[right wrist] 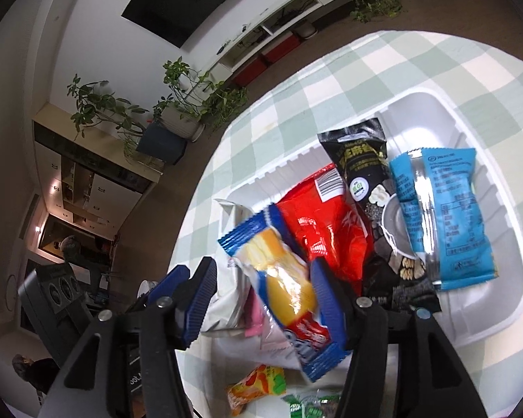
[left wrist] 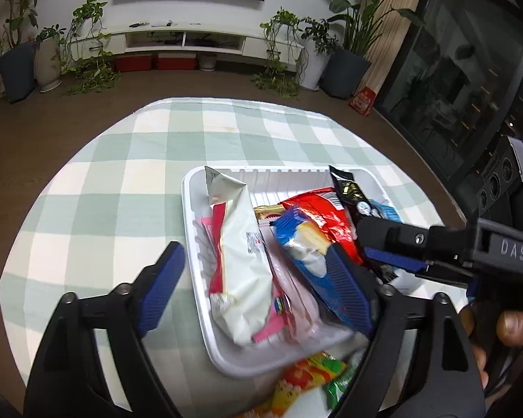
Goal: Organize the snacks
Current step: 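Carry both packets into the white tray and open both grippers, then grasp the orange-yellow candy stick with the left gripper while the right withdraws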
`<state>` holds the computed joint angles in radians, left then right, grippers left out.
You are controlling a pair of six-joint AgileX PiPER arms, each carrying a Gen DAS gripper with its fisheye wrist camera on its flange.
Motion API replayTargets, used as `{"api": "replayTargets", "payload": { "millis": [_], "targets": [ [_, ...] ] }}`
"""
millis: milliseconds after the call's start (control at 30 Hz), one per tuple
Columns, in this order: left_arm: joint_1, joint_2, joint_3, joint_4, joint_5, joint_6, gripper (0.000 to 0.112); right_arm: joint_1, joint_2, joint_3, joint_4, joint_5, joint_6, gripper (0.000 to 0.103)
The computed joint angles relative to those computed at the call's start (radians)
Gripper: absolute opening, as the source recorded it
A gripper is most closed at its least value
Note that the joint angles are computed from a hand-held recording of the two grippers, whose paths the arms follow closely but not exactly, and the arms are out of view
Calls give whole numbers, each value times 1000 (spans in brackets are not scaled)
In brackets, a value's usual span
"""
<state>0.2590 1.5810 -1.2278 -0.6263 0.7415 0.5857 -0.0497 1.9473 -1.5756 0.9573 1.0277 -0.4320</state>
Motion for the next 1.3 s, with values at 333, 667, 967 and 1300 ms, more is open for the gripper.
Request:
{"api": "replayTargets", "payload": {
  "millis": [333,667,967,1300],
  "targets": [
    [41,-309,240,19,47,174,103,-138,-234,212,131,84,-237,95],
    [8,-480,450,149,74,200,103,-453,-441,598,119,161,-565,100],
    [-182,-362,415,361,21,80,99,-468,-455,675,136,157,-701,99],
    [-203,-195,358,377,11,101,64,-434,-439,678,117,152,-701,96]
  ]
}}
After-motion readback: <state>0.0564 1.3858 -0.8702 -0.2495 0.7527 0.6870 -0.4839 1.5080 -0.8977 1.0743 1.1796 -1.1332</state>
